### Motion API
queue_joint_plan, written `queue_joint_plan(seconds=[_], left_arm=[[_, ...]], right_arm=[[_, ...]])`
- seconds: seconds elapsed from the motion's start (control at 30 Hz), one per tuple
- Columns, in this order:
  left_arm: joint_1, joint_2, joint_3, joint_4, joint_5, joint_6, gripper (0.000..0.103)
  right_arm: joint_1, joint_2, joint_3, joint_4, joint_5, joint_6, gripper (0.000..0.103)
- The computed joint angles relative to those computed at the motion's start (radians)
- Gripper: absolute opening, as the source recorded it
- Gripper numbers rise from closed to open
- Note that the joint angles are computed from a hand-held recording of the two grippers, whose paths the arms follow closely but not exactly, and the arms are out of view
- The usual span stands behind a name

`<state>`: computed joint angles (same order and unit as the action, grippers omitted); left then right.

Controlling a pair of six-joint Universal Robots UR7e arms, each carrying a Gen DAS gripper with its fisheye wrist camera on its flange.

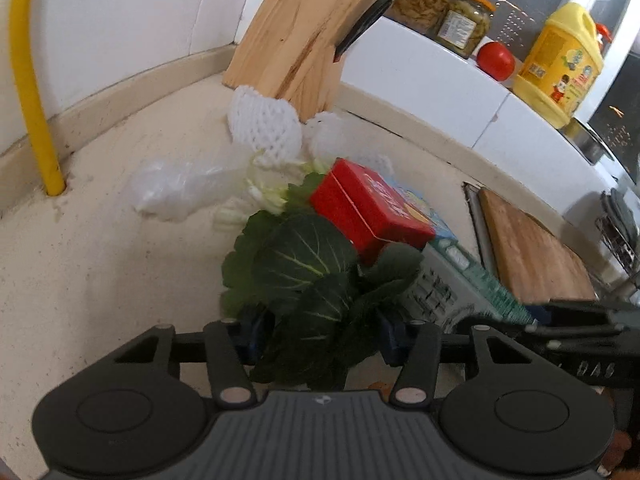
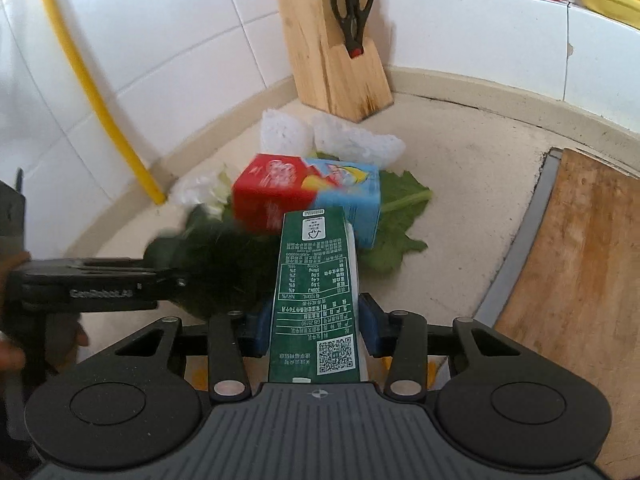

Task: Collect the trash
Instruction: 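Close the left gripper on the bok choy while the right gripper grasps the green carton, then lift the bok choy with the left gripper while the right gripper lifts the carton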

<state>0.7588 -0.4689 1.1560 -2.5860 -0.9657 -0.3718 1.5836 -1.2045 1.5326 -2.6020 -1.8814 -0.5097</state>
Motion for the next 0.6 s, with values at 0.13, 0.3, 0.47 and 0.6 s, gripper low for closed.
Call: queue_joint_plan(seconds=[0.13,0.3,0.47,0.6], left_arm=[[-0.003,0.03,-0.029,-0.018,0.031,0.03,0.063],[-0.001,0.074,-0.084,-0.018,0.048,0.103,0.065],[-0.005,0.076,-0.078,-0.011,0.055,0.097,0.055],[-0.006,0.055,-0.055,-0.02,0.045,0.067,0.048]], right_arm=[[-0.001,0.015,-0.01,0.001,-0.003,-0.014,0.054],[-0.001,0.034,-0.019,-0.048,0.016,-0.051,0.068],[-0.001,0.04,-0.026,-0.014,-0.006,-0.022,0.052],[-0.002,0.026,-0.027,0.018,0.008,0.012,0.051]])
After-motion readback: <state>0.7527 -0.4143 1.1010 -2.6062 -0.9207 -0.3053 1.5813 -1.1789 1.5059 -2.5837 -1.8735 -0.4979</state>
